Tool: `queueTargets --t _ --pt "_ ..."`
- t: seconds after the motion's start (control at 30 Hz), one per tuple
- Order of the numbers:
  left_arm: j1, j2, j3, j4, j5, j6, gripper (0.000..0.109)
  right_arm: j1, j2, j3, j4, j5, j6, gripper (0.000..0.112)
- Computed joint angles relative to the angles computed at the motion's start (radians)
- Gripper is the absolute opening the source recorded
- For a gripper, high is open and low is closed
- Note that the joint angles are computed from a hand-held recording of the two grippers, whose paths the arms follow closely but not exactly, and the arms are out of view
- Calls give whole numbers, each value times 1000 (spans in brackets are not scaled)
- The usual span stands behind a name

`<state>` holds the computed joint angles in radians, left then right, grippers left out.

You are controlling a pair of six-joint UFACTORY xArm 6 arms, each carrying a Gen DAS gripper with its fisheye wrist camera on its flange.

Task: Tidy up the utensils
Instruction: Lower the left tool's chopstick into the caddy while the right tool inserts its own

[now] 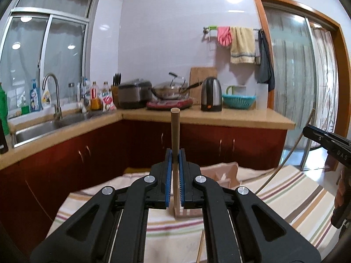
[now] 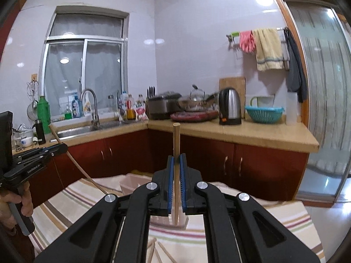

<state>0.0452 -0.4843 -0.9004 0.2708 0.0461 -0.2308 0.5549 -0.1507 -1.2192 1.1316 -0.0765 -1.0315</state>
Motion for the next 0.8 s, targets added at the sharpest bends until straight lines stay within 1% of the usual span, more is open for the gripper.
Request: queueTargets --t 0.13,0.2,0.27,0.4,0.53,0.63,0.7,0.77,0.8 --pt "-5 30 -58 -1 -25 -7 6 10 40 -94 165 -4 -175 6" --pt "-6 52 -91 -3 -34 -8 6 5 65 -140 207 7 -208 6" --pt "-10 88 -137 -24 -42 6 6 1 99 -184 213 10 -215 6" --pt "-9 166 -227 13 -54 -36 6 -16 162 -250 140 35 -132 6" --pt "-22 254 -303 -26 -63 -10 6 -27 223 -298 73 58 -49 6" --pt "-33 305 -332 -52 -59 15 6 -32 265 -317 7 72 25 6" --pt "-46 334 -341 -119 -49 76 6 -39 288 -323 -42 85 80 6" --pt "-48 368 -344 -128 -35 82 6 -45 313 -328 -87 105 133 6" --pt "-49 375 -340 -159 -32 109 6 -47 324 -328 -107 111 156 6"
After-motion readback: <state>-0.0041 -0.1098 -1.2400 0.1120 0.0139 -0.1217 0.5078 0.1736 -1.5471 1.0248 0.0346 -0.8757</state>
